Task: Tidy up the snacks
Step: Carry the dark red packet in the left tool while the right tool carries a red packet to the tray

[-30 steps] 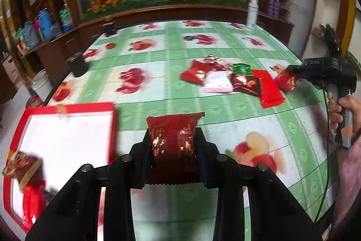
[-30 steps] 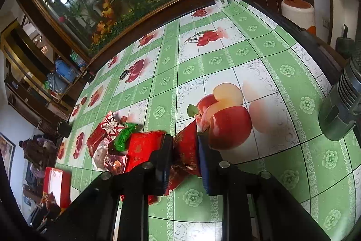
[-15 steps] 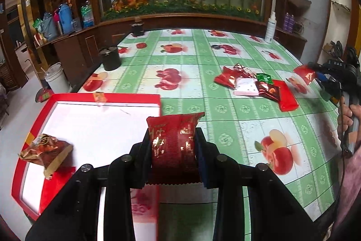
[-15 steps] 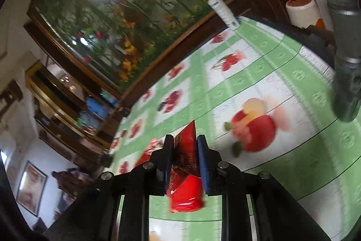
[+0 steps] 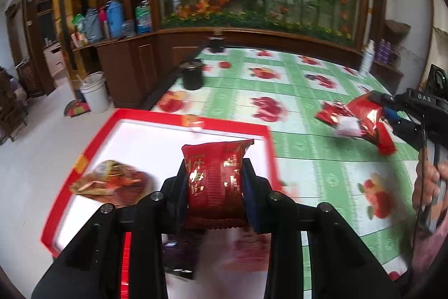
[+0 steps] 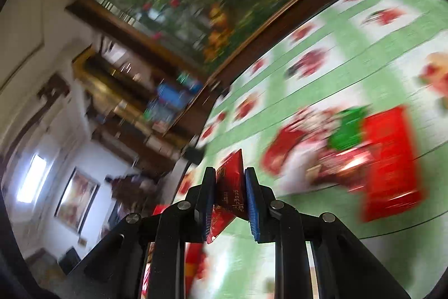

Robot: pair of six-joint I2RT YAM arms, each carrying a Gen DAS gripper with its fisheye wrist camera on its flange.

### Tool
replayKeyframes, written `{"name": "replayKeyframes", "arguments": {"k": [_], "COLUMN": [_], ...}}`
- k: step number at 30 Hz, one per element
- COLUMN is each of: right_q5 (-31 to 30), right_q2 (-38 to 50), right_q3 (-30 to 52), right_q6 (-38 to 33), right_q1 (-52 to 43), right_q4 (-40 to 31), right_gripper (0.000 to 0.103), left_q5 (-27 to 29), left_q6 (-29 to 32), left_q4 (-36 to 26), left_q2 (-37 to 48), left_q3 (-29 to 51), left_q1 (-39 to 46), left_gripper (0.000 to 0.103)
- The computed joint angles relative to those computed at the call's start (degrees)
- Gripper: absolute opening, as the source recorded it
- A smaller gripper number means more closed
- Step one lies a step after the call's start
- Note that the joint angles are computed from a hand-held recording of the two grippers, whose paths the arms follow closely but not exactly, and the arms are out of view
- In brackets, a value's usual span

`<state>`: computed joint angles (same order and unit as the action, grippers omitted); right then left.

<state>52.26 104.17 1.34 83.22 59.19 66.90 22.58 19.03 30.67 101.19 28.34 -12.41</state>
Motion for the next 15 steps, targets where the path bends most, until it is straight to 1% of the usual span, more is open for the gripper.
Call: {"name": "replayKeyframes", "arguments": {"k": [1,3,4,5,10,13,14,15], "right_q5": [-3.54,-8.36,-11.90,-13.99,-24.07,-26.69,-27.34,-27.28], "right_q2": [2.21,5.54,7.52,8.59,15.13,18.47,19.22,19.96], "right_q3": [3.33,8.58,12.25,15.25,32.88,40.91,43.55,46.81], "right_q6": [-4.39,-8.82,-11.10,-12.28,-17.89,-20.59,-21.55,-22.50], "right_q1": [-2.38,-4.48,-6.07,-6.77,-8.61,-7.56,-7.20,-6.67], "right_q4": [1.95,3.33,3.22,1.68,-10.52,-17.03,-20.12,-24.64], "right_gripper": [0.021,0.021,0.021,0.021,0.021,0.021,0.021,0.021], "left_q5": [0.39,0.96,1.20,1.20,0.32,0.18,-0.02,-0.34], "left_q6": [0.17,0.16,0.31,0.47,0.83,0.75,0.79,0.90], "left_q4": [-0.29,-0.85,-1.16,-1.18,-0.48,-0.59,-0.37,0.03], "left_q2": [0.70,2.35,3.22,4.21,8.11,10.05,10.31,10.50], "left_q3": [0.71,2.38,3.22,4.03,6.43,7.90,8.02,8.00], "left_q1": [1.26,3.50,4.58,5.63,8.37,9.13,9.16,9.06], "left_gripper": [0.032,0.032,0.032,0.032,0.032,0.032,0.032,0.032]}}
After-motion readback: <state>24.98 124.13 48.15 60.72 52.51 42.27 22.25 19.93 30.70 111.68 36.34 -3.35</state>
